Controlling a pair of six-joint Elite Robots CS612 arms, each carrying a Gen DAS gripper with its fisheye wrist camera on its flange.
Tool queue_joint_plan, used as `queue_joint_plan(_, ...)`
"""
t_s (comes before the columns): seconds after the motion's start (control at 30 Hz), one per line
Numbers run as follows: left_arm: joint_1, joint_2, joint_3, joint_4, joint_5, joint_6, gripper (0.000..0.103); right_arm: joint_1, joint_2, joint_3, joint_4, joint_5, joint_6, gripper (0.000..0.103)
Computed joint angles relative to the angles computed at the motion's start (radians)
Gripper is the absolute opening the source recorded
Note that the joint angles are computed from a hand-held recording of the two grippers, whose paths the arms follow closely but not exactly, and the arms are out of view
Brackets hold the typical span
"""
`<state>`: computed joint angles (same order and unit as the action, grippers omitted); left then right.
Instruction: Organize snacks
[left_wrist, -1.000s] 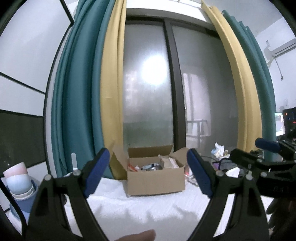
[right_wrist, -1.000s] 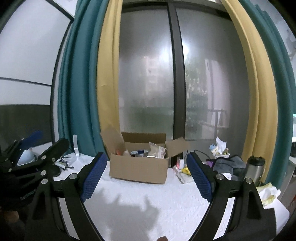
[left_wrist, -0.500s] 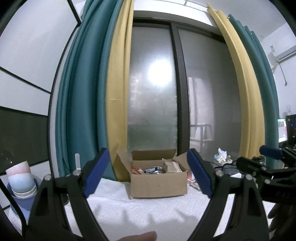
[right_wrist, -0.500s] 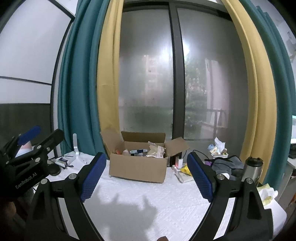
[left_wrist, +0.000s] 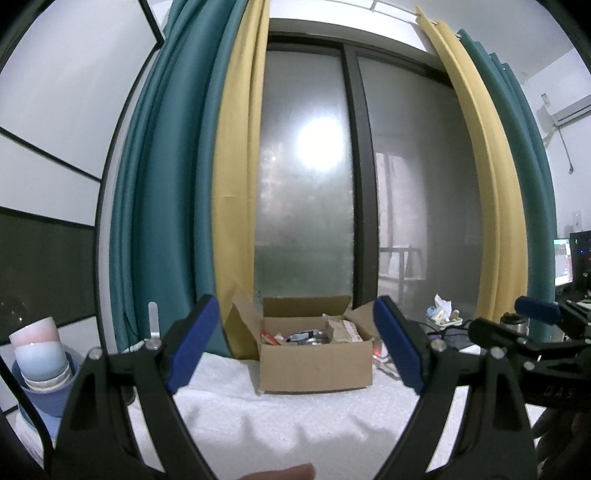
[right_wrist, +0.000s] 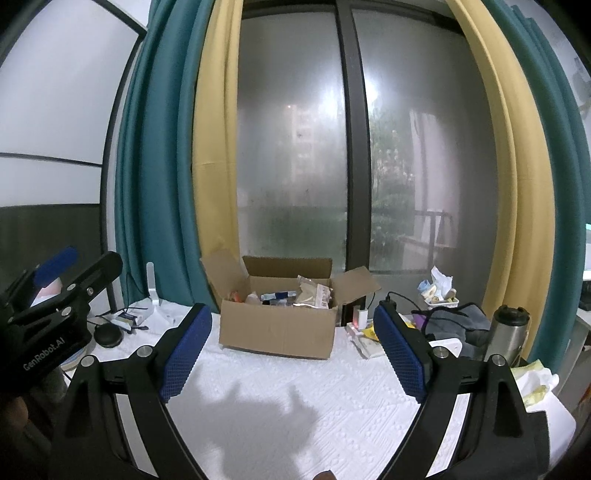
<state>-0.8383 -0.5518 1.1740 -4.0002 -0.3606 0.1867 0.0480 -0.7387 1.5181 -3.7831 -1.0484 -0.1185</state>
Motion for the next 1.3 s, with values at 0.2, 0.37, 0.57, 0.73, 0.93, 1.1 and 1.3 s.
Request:
queue_joint_plan(0.2, 0.001, 0.009, -0.013, -0.037, -0.007, 0.044, 0.087, -0.001, 0.002, 0.0, 0.001, -0.002, 0.007, 0.091)
queue_joint_plan(0.37, 0.001, 0.012, -0.015, -0.037, -0.007, 0.044, 0.087, 0.0, 0.002, -0.001, 0.014, 0.001, 0.017, 0.091)
queue_joint_plan(0.57, 0.0, 0.012, -0.015, -0.038, -0.008, 0.046, 0.087, 0.001, 0.004, -0.001, 0.018, -0.004, 0.024, 0.092)
queue_joint_plan(0.73, 0.0, 0.011, -0.01, -0.024, -0.009, 0.029, 0.087, 0.002, 0.003, 0.0, 0.018, -0.008, 0.027, 0.092)
queue_joint_plan(0.93, 0.001, 0.007, 0.004, -0.008, -0.013, 0.003, 0.087, 0.002, 0.002, 0.001, 0.018, -0.009, 0.025, 0.092)
queue_joint_plan(1.1, 0.002, -0.001, 0.017, 0.033, -0.015, -0.036, 0.087, 0.002, 0.001, 0.002, 0.02, -0.011, 0.025, 0.092)
queue_joint_plan(1.3, 0.0, 0.001, 0.013, 0.045, -0.012, -0.045, 0.087, 0.003, 0.0, 0.01, 0.017, -0.02, 0.026, 0.092)
